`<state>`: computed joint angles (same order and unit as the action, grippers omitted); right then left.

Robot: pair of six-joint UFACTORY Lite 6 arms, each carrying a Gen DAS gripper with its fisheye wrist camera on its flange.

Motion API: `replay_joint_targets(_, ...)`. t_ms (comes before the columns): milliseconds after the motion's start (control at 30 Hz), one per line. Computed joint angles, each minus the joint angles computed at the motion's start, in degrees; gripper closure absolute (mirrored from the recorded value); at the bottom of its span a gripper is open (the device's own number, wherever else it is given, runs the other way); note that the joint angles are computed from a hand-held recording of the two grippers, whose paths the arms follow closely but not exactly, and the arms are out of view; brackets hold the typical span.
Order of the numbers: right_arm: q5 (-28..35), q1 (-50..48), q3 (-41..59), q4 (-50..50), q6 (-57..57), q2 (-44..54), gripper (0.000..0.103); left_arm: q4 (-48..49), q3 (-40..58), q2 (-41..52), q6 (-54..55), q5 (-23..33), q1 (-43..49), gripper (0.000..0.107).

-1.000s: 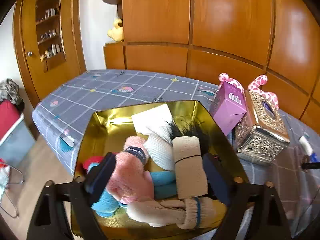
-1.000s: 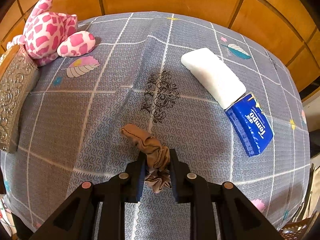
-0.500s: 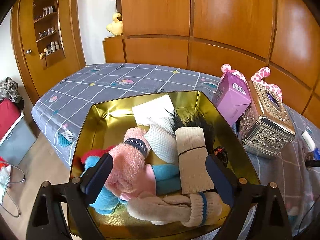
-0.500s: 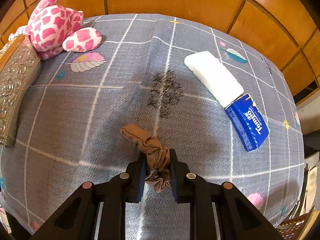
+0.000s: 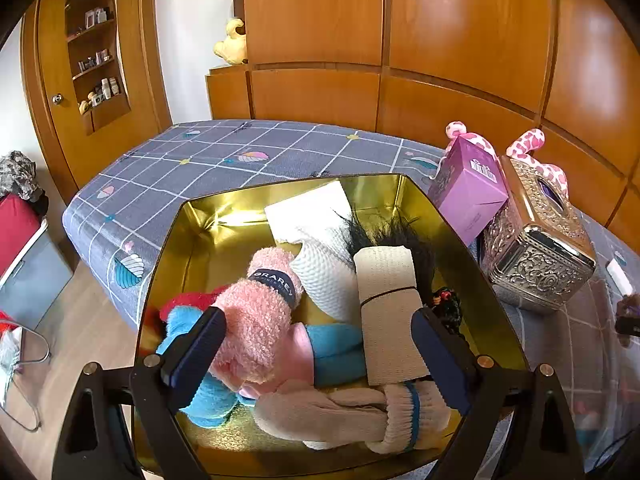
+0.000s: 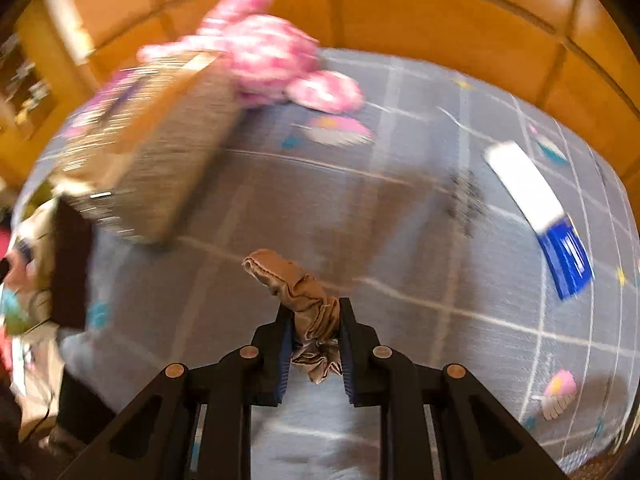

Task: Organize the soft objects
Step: 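Lower the bandage roll into the gold tray and open the left tool, then carry the brown scrunchie with the right tool into the tray and release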

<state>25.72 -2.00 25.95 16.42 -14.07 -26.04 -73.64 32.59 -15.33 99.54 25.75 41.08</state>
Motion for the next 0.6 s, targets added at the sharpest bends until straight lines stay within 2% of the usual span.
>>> replay_joint_targets(133, 1.6, 10.5, 1.4, -0.1, 2.2, -3.8, 0.084, -0.6, 0.2, 0.6, 0.6, -0.1, 0.1, 0.013)
replay_joint_targets(267, 1.2, 21.4, 4.2, -0.4, 4.9, -3.2, 0.083, -1.3, 0.8, 1.8, 1.2, -0.5, 0.2, 0.013)
replay_joint_targets(400, -1.3, 29.8, 9.3, 1.9, 5.3, 3.0, 0.084, -2.7, 3.6, 4.4, 2.5, -0.2, 1.7, 0.013)
replay_joint_targets(600, -5.9, 40.7, 22.3, 10.1, -0.2, 19.3, 0.083, -5.3, 13.0, 12.0, 0.8, 1.1, 8.2, 0.013)
